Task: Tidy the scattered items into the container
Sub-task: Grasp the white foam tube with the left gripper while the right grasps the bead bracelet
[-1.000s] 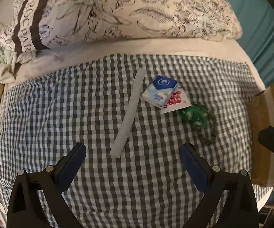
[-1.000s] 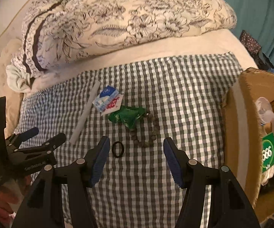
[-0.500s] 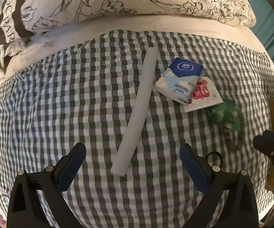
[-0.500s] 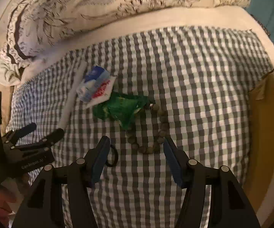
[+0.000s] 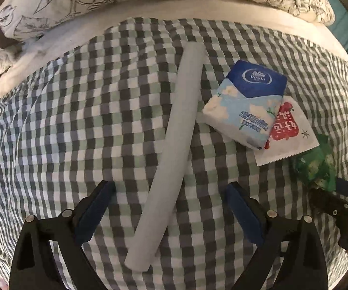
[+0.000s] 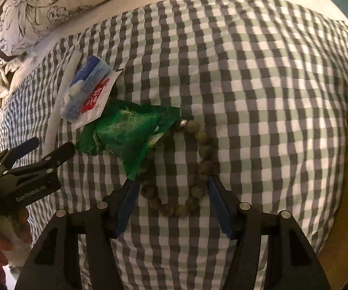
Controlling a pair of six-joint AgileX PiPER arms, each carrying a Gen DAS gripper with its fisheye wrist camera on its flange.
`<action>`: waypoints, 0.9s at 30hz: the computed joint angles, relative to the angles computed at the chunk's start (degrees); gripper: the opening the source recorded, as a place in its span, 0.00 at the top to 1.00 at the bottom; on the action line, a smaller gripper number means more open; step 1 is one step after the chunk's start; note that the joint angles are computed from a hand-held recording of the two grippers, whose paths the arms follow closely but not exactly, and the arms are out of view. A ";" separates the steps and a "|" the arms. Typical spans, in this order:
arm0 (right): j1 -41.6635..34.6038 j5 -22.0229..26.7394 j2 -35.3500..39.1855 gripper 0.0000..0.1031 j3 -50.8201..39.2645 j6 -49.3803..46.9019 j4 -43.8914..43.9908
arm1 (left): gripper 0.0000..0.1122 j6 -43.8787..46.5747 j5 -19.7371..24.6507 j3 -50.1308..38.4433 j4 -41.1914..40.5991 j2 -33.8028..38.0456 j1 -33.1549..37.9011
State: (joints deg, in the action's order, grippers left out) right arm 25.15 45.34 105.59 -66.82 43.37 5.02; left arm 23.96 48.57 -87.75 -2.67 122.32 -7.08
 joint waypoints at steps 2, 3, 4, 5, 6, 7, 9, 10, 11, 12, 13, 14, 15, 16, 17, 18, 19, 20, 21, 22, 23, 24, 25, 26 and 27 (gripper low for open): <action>-0.09 0.29 0.66 0.42 -0.71 -0.59 -0.09 | 0.13 0.26 -0.11 -0.21 -0.52 0.34 -0.01; -0.12 0.28 0.87 0.41 -0.85 -0.62 -0.11 | 0.13 0.43 0.08 -0.50 -0.87 0.65 0.10; -0.15 0.13 1.11 0.40 -0.93 -0.71 -0.04 | 0.13 0.73 0.11 -0.62 -1.28 0.83 0.25; -0.10 -0.16 1.48 0.39 -1.04 -0.74 -0.05 | 0.15 1.29 0.13 -0.69 -1.88 0.96 0.44; 0.01 -0.48 1.91 0.37 -1.12 -0.81 -0.10 | 0.17 2.19 0.51 -0.92 -2.83 1.12 0.72; 0.14 -0.74 2.27 0.36 -1.17 -0.89 -0.09 | 0.18 2.75 0.81 -1.08 -3.44 1.20 0.89; 0.12 -0.26 3.16 0.34 -1.88 -0.68 0.20 | 0.28 3.88 1.15 -1.06 -4.37 0.95 1.05; 0.03 0.48 3.88 0.29 -2.84 -1.19 0.72 | 0.32 4.33 1.01 -0.81 -4.51 0.68 0.97; -0.04 1.81 5.10 0.25 -4.52 -2.69 1.49 | 0.44 5.44 0.19 0.03 -4.81 -0.04 0.81; -0.04 3.78 6.72 0.17 -6.78 -4.81 2.23 | 0.59 6.61 -0.75 0.96 -5.02 -0.85 0.51; 0.02 5.82 8.46 0.07 -9.15 -7.03 2.90 | 0.64 7.15 -0.82 0.83 -4.73 -1.13 0.31; 0.26 8.15 10.41 0.04 -11.78 -8.76 3.16 | 0.67 7.04 -0.83 0.82 -4.06 -1.34 -0.07; 0.74 10.51 12.18 0.03 -14.31 -9.08 2.53 | 0.70 6.61 -0.70 0.75 -3.56 -1.40 -0.32; 1.21 12.01 13.22 0.03 -15.91 -7.98 1.57 | 0.71 6.29 -0.34 0.42 -3.58 -1.25 -0.24; 1.44 12.49 13.53 0.04 -16.53 -6.60 0.93 | 0.73 6.07 0.12 0.01 -3.79 -1.03 -0.09; 1.48 12.05 13.14 0.07 -16.14 -5.09 0.47 | 0.79 5.75 0.21 -0.10 -3.84 -0.94 0.09; 1.46 11.35 12.52 0.16 -15.42 -3.53 -0.02 | 0.81 5.57 0.25 -0.14 -3.86 -0.85 0.30; 1.39 10.65 11.62 0.21 -14.41 -2.18 -0.62 | 0.83 5.43 0.51 -0.25 -3.95 -0.85 0.34; 1.21 9.97 10.55 0.33 -13.20 -1.27 -1.11 | 0.84 5.53 0.68 -0.36 -4.36 -0.80 0.52; 0.87 9.24 9.40 0.44 -11.82 -1.17 -1.28 | 0.84 5.74 0.89 -0.53 -4.81 -0.66 0.82; 0.45 8.58 8.38 0.50 -10.52 -1.62 -1.22 | 0.84 5.62 1.01 -0.78 -5.00 -0.41 1.00; 0.03 8.37 7.66 0.64 -9.66 -2.07 -1.27 | 0.86 5.07 1.11 -0.92 -4.93 -0.29 0.95; -0.40 7.85 6.60 0.78 -8.17 -2.49 -1.23 | 0.86 4.89 1.50 -1.37 -4.91 -0.05 1.36; -1.01 6.95 5.47 0.77 -6.58 -3.15 -0.48 | 0.87 4.51 1.52 -1.22 -4.86 -0.16 1.54; -1.62 6.26 4.78 0.77 -5.70 -3.67 0.47 | 0.89 3.90 1.71 -0.92 -5.04 -0.59 1.50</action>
